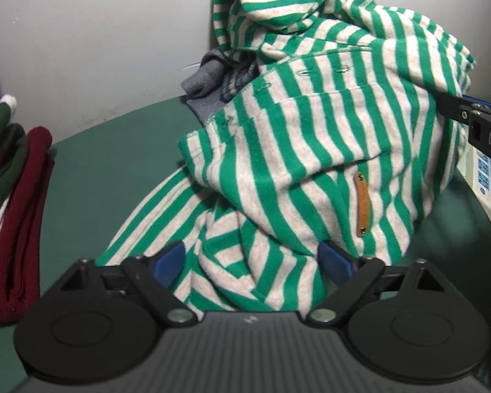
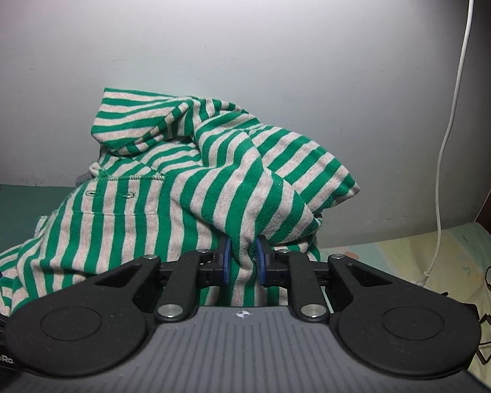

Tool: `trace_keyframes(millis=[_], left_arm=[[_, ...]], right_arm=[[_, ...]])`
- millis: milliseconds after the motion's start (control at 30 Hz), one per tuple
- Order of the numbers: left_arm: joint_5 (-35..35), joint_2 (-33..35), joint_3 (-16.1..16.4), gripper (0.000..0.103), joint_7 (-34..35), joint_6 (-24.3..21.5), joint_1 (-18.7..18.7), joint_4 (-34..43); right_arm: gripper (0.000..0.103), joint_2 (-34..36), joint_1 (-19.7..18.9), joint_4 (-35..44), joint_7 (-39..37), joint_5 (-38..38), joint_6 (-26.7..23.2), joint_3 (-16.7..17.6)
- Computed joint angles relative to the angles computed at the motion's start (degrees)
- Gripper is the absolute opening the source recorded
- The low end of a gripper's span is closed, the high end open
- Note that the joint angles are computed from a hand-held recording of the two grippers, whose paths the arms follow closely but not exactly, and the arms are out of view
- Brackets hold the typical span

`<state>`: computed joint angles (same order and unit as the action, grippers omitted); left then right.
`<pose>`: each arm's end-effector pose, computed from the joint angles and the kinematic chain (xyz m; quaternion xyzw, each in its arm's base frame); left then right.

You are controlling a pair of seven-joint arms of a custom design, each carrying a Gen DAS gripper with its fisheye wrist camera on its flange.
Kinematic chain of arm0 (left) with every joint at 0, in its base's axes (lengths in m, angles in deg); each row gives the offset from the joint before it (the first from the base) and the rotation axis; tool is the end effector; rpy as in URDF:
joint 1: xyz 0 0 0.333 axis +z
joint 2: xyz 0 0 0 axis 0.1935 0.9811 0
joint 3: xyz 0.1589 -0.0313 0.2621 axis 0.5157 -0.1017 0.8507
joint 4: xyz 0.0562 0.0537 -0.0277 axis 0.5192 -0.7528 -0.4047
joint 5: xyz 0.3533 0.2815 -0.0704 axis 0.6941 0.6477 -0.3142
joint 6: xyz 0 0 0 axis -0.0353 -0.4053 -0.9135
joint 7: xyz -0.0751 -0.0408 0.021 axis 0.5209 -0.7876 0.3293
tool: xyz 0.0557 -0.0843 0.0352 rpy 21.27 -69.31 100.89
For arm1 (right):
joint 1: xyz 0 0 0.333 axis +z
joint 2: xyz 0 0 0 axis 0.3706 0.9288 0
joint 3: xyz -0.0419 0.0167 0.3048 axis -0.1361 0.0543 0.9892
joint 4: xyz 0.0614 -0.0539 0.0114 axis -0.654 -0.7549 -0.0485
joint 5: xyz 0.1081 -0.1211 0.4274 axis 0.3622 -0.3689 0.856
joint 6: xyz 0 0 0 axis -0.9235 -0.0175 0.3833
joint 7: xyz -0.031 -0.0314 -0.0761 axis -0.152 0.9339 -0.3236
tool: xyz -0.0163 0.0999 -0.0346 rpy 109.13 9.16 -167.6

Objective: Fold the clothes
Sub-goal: 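Close the left gripper on the hoodie front while the right gripper grasps the hood fabric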

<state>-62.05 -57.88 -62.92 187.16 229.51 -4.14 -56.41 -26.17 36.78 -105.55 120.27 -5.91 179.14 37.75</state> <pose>0.4506 -0.2311 0.4595 -0.4594 0.8353 -0.2546 0.1625 0.4029 0.2474 0.4902 -0.4951 0.7014 -0.4518 0.2425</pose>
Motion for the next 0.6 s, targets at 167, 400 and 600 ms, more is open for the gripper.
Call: trace_keyframes(millis=[167, 400, 600], left_arm=[[-0.8, -2.8, 0.7, 0.05, 2.7, 1.1, -1.7, -2.4], [-1.6, -3.5, 0.7, 0.026, 3.6, 0.8, -1.5, -2.7], [2.8, -4.4, -2.3, 0.08, 0.0, 2.8, 1.6, -4.1]], right_arm=[[0.0, -6.3, 1.3, -3.0, 1.1, -1.5, 0.5, 1.5], [0.034, -10.4, 2.0, -6.6, -3.1, 3.1, 3.5, 0.6], [0.086, -9.9, -1.7, -6.7, -0.9, -0.5, 5.2, 1.3]])
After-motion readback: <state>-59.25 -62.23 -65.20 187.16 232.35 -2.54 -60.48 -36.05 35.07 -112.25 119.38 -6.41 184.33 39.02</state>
